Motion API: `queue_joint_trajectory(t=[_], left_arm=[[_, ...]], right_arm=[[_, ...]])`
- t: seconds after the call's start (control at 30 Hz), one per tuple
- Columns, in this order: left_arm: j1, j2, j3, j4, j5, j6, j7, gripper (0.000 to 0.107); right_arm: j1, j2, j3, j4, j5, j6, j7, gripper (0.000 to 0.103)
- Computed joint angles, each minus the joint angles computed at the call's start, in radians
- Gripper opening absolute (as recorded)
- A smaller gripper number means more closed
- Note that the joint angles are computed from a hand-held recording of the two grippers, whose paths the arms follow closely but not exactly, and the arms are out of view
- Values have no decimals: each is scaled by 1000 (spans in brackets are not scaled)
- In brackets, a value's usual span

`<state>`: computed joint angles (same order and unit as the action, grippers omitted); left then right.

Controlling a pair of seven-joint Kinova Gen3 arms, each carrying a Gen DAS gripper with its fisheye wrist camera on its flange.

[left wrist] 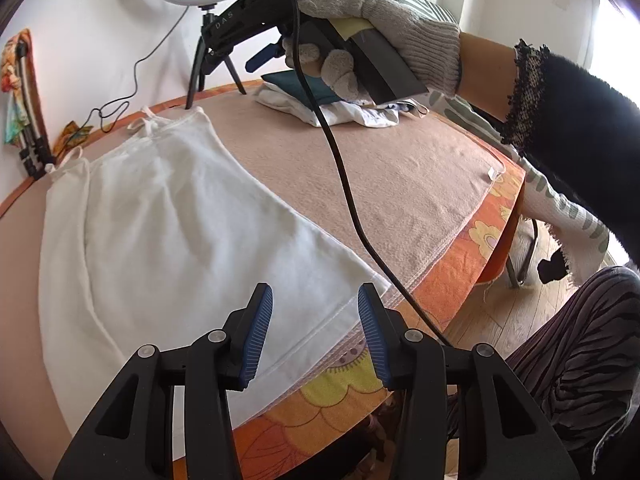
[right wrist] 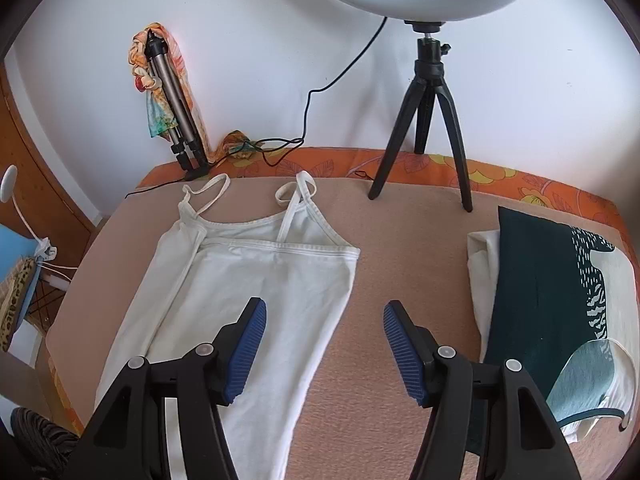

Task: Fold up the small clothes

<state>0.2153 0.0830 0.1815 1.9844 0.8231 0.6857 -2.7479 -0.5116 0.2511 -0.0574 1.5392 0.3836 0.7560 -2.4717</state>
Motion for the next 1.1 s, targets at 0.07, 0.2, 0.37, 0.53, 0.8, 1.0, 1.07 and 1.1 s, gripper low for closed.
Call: queue_joint_trajectory(t=[0.07,0.2,0.37,0.53,0.8,1.0,1.07,1.1], left_arm=[[21,23,12,-12,-29,-8,36,43],[60,63,41,-34,-98,-36,98,43],[112,93,71,-55,-210,-86,194,47],[97,101,96,-52,-201,-123,209,45],[-4,119,112,-30,16,-82,67,4],[-56,92,72,7,174,-37,-43,4],[-67,81,49,17,205,-16,-54,4],[-71,78,37,17,211,-4,-52,4]], right_arm=[[27,-8,-3,20,-26,-9,31,64],[100,-17,-15,50,-120,-46,138,64],[145,-1,-3,67,-177,-95,188,64],[182,56,-7,47,-251,-147,254,64],[212,195,-22,-61,-364,-168,353,51],[157,278,23,-169,-358,-104,352,18],[124,286,48,-201,-327,-77,322,5],[111,286,55,-212,-313,-67,310,4]])
